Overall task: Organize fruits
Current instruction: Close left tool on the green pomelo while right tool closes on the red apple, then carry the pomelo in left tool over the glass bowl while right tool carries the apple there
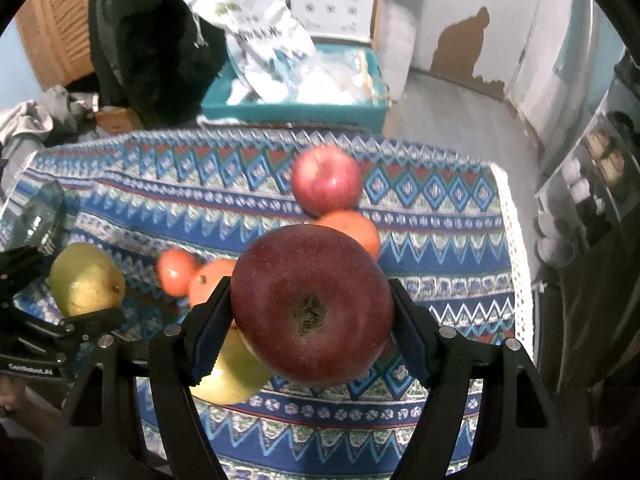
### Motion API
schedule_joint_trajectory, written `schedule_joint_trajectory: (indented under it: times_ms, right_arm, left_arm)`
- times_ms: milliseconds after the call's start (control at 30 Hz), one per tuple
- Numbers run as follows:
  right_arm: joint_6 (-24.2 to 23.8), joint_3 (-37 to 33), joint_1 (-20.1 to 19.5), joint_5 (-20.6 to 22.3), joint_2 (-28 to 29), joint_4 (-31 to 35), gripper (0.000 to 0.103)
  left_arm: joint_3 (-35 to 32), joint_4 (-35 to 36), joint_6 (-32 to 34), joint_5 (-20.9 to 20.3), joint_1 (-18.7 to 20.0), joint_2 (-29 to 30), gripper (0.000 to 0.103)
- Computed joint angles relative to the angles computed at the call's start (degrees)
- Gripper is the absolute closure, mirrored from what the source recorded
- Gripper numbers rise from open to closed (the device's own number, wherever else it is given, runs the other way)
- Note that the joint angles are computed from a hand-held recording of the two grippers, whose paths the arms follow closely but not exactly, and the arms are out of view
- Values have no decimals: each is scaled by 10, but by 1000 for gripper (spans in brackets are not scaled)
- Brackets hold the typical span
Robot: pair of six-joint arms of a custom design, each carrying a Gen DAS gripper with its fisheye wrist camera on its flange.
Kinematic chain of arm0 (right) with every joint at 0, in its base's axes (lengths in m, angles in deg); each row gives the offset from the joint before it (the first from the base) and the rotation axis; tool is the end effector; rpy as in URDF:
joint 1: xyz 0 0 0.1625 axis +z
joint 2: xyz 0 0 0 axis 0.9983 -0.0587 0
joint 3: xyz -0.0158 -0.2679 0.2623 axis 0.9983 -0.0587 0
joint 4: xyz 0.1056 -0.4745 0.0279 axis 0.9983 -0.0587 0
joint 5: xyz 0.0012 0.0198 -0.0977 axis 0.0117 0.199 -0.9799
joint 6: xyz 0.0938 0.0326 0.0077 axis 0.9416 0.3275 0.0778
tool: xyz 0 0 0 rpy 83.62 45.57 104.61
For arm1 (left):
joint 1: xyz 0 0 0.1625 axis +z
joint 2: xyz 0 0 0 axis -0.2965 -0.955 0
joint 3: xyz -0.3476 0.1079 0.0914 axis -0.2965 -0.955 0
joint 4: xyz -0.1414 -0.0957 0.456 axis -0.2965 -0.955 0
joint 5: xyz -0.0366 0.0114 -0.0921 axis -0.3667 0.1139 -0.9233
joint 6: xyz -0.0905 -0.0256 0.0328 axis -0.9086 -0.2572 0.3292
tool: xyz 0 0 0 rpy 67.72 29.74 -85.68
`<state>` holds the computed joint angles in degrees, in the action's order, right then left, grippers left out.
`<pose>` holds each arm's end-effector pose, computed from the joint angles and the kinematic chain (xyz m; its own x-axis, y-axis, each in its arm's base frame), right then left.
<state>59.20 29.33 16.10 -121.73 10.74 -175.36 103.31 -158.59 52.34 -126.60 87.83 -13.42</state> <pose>0.2278 -0.7719 0.0982 -0.6721 0.3551 0.6497 -0.1501 0.7940 -0.5891 -0.1346 -0.8971 0.1403 -0.5560 0.7618 -0.3325 0.7527 0.6312 0.1873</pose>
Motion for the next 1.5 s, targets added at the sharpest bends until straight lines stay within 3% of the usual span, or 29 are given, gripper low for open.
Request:
schedule_joint_trajectory:
  times_ms: [467,867,1500]
  right_arm:
    - [-85,-52,35,14,30,-78,29]
    - [-142,-109,63,40,63,-114,29]
    - [-174,-245,84,81,145,-74,29]
  left_arm:
    - [35,-74,27,-20,-10,-45,17]
    - [24,-96,34,-48,-11,-71,17]
    - [-35,-100,42,-67,3,-74,17]
